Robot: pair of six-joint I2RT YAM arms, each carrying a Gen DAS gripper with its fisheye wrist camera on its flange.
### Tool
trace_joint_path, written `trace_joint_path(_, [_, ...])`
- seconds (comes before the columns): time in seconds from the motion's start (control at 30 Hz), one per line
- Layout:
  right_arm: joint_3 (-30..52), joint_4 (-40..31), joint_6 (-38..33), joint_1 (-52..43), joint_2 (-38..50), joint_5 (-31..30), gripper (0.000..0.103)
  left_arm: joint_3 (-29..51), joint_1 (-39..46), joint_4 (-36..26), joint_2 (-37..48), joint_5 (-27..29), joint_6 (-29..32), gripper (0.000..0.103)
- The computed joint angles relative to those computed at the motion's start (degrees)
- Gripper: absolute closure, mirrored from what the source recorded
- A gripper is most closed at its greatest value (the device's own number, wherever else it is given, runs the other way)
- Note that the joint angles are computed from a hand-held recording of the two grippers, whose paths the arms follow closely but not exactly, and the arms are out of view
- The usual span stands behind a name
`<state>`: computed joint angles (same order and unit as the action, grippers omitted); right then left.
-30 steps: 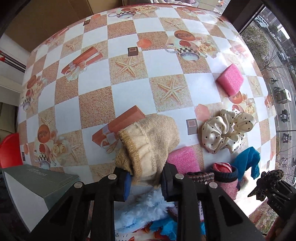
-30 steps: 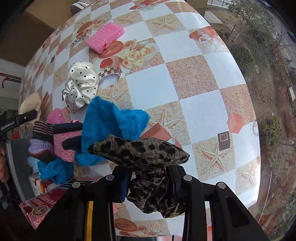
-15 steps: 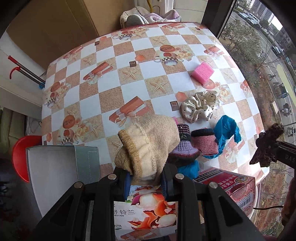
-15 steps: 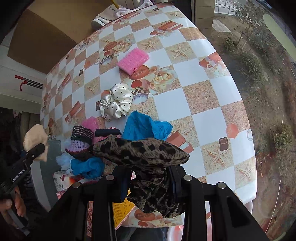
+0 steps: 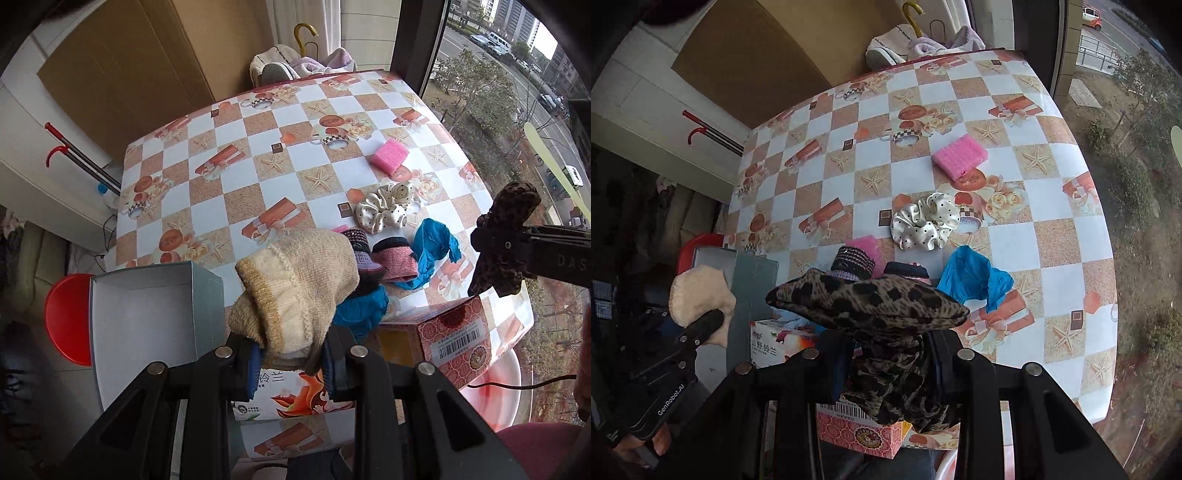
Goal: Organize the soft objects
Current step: 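Carry the beige sock and leopard scrunchie with both tools over the white box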
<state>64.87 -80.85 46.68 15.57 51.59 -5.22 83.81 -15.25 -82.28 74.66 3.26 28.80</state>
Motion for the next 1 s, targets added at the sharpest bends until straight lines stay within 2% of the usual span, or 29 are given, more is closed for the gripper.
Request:
trace_joint_path(0.2, [2.9,2.9,2.2,7.9,4.5,1.8,0.068,0.3,5.9,-0.2,-1.5,0.9,1.3,0.074])
trace_joint_path(0.4, [8.1,3.1,4.1,13.6,9.5,5.2,0.068,2.4,14.0,-0.6,-0.8,4.5,5.1,0.074])
trace_joint_path(0.73, [14.5,4.4,17.9,27.5,18.5,12.1,0.068,7.3,29.0,-1.7,4.5,11.3,19.8,0.074])
trace_joint_path(1.0, [20.9,3.8,24.2,34.6,26.7,15.3,0.068,10.5,39.0,-3.0,8.9,15.8,29.0,0.074])
